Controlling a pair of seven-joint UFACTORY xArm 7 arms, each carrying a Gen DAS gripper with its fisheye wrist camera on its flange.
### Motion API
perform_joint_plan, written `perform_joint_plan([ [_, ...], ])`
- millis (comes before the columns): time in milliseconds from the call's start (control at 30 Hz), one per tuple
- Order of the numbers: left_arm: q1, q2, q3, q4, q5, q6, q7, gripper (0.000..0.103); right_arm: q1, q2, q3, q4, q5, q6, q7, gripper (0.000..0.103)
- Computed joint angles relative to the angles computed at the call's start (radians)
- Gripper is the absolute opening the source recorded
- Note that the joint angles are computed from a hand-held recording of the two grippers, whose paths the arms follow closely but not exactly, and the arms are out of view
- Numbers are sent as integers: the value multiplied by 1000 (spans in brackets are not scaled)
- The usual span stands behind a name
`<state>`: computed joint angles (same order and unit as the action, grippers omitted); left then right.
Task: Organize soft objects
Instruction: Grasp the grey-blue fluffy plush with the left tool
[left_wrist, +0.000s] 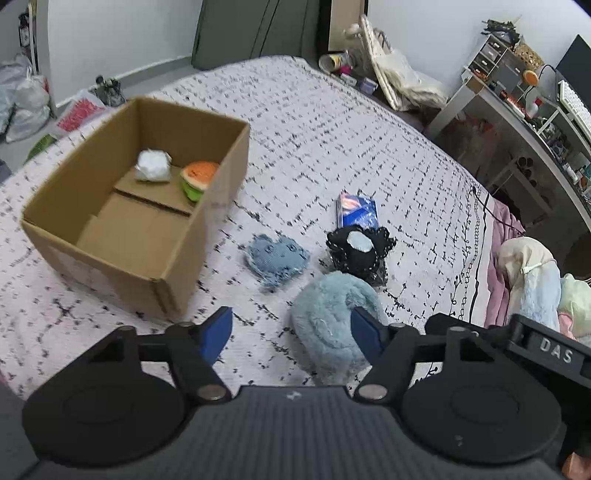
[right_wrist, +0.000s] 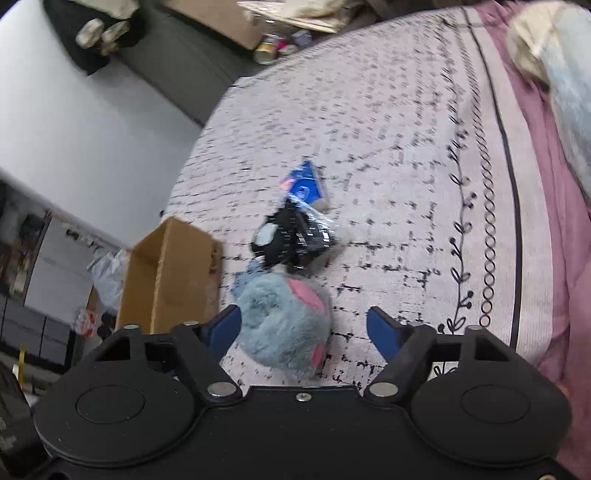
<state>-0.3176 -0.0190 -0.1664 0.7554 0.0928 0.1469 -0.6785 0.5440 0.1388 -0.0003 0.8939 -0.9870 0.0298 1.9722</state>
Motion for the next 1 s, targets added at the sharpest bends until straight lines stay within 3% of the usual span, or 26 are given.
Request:
perform_joint_plan([
  [200, -7, 84, 1, 57, -60, 3, 33, 52, 20, 57, -23, 26, 108, -35, -76, 67],
  [367, -6, 144, -15, 103, -157, 11, 115, 48, -5, 93, 14, 40, 264, -40, -219, 63],
  [533, -3, 204, -28, 145, -233, 24, 160, 45, 6, 112, -4, 34, 356, -59, -281, 63],
  [700, -10, 242, -29, 163, -249, -13, 155, 40, -47, 140, 50, 32, 463, -93, -374, 59],
  [800, 46, 259, -95, 168, -343, -38, 212, 34, -59, 166, 69, 50, 504, -107, -421, 59],
  [900, 21, 264, -72, 171, -335, -47, 190, 33, -82, 186, 97, 62, 549, -109, -463, 55],
  [1000, 47, 268, -100, 168, -373, -56, 211, 33, -116, 206, 138, 70, 600, -107, -501, 54],
])
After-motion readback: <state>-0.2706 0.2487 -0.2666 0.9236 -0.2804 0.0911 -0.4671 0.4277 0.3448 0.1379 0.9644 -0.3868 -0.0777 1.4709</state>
